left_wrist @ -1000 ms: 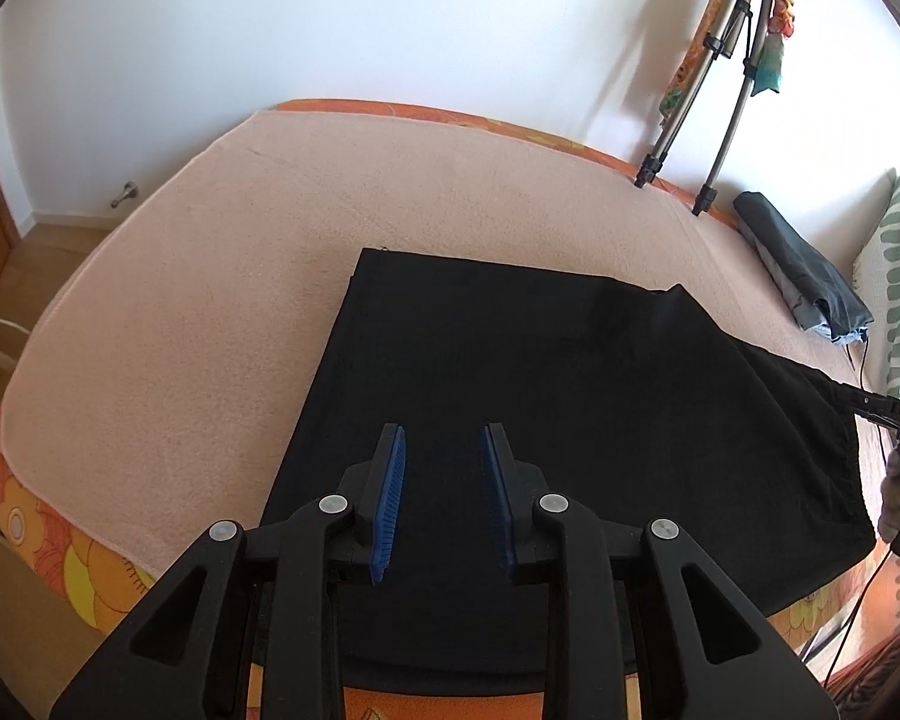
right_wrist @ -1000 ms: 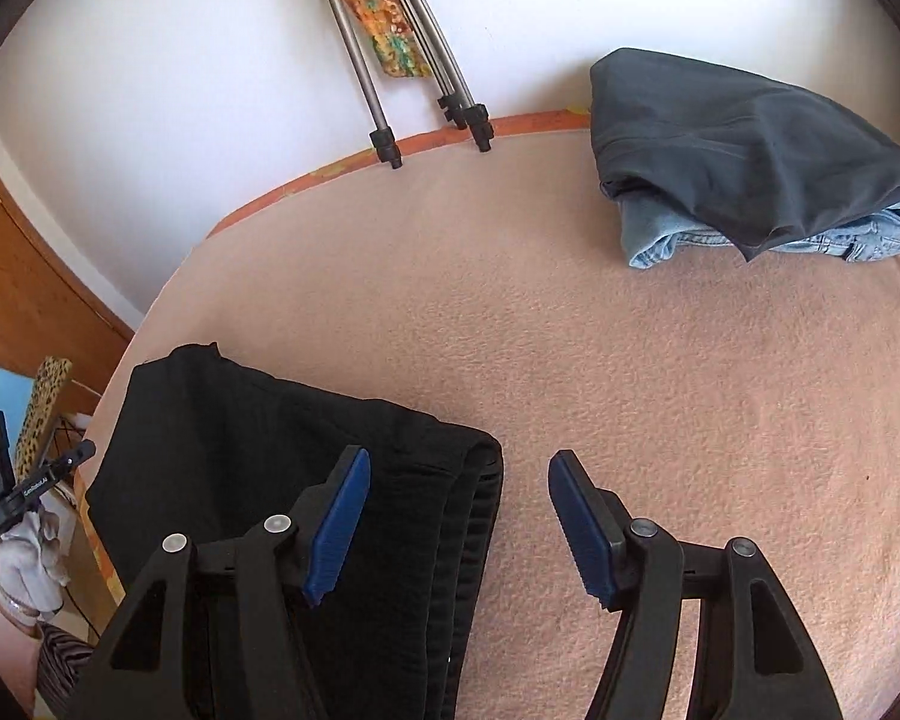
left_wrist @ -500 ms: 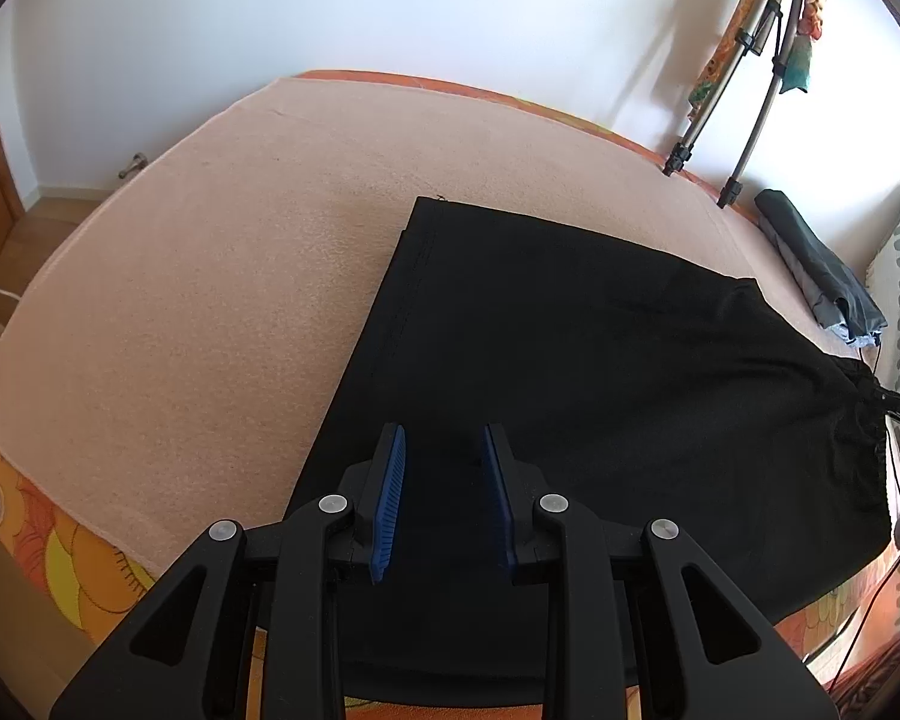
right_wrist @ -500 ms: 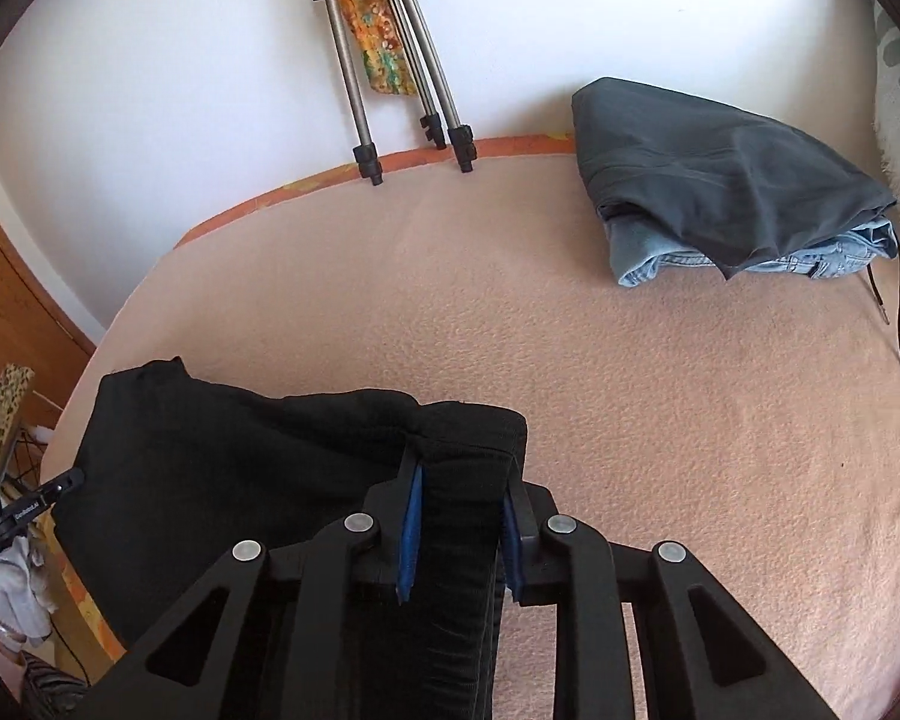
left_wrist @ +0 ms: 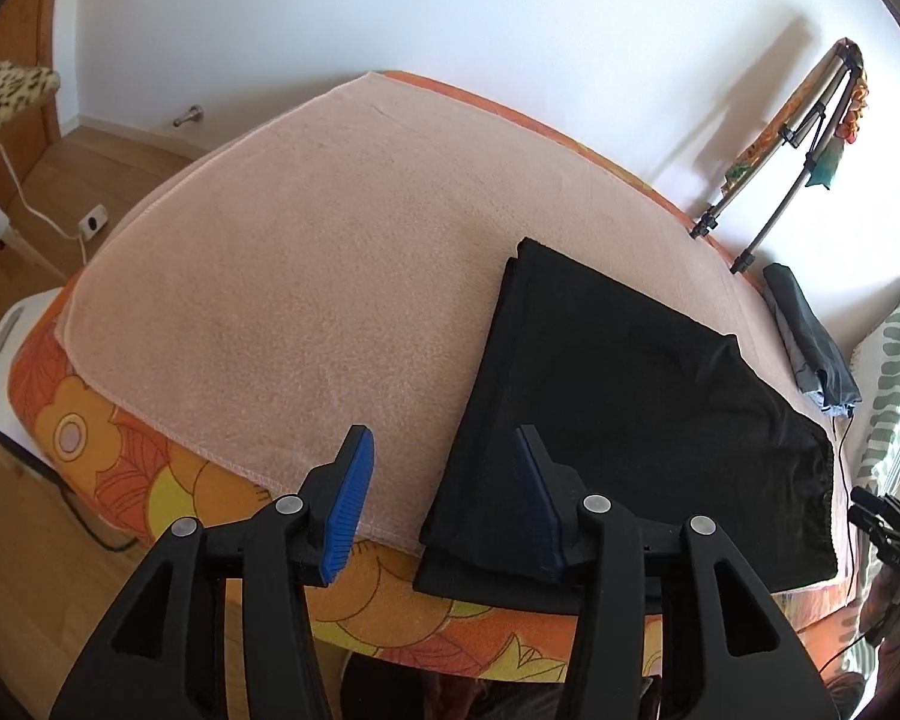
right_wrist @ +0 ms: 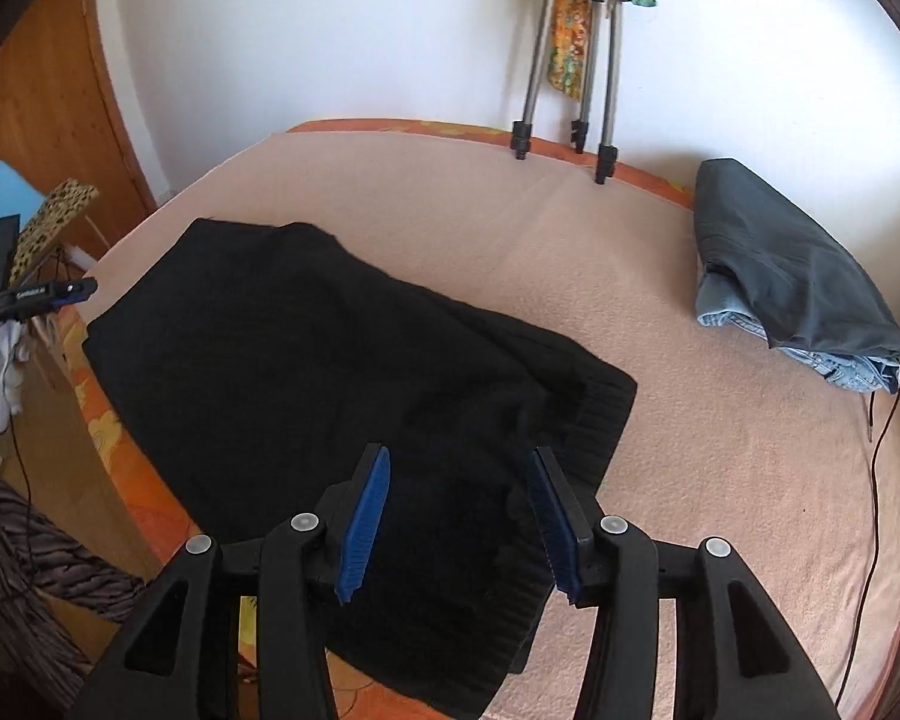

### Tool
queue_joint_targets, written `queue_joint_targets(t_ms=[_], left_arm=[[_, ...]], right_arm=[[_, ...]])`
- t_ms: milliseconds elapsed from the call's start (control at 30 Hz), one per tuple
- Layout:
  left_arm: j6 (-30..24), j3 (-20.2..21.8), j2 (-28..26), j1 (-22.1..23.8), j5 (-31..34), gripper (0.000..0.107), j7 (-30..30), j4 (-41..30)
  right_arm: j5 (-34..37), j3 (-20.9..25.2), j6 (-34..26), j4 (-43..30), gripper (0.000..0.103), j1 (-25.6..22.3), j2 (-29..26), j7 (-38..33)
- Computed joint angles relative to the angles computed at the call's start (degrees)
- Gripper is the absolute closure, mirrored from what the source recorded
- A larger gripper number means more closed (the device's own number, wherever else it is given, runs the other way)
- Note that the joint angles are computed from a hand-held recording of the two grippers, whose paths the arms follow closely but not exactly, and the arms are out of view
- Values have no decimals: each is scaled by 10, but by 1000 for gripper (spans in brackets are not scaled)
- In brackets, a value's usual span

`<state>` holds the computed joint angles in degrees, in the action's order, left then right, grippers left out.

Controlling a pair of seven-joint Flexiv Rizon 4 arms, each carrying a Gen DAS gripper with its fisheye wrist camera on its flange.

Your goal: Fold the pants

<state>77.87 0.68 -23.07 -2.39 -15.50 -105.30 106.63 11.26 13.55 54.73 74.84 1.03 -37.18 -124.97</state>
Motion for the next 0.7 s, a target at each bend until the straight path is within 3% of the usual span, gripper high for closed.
queue_joint_targets(t_ms=[100,167,400,433,500,533,567,633,700], left_arm=[[-13,0,-1,0,-1,60,-3,7],[8,-28,-1,18,-33,60,12,25],[35,-33,3,14,-47,63,19,39],[37,-26,2,7,-40,64,17,38],[36,-18,0,-1,-29,81,16,36],[36,-16,-1,-3,-25,94,15,34],[34,-8,-4,-8,-18,97,11,29],[39,-4,-4,-11,-10,102,8,28],[48,-4,2,-10,-7,102,8,34]], right_arm=[[1,19,-10,54,53,-12,31,-68],[-7,14,-8,83,53,-8,42,-96],[-28,-10,-17,112,56,7,48,-127],[-30,-11,-19,112,61,7,46,-128],[-32,-12,-26,108,65,7,42,-125],[-33,-12,-26,109,70,6,41,-127],[-37,-14,-21,115,73,9,43,-127],[-47,-19,-4,127,89,15,45,-123],[-55,-21,10,135,96,17,48,-119]])
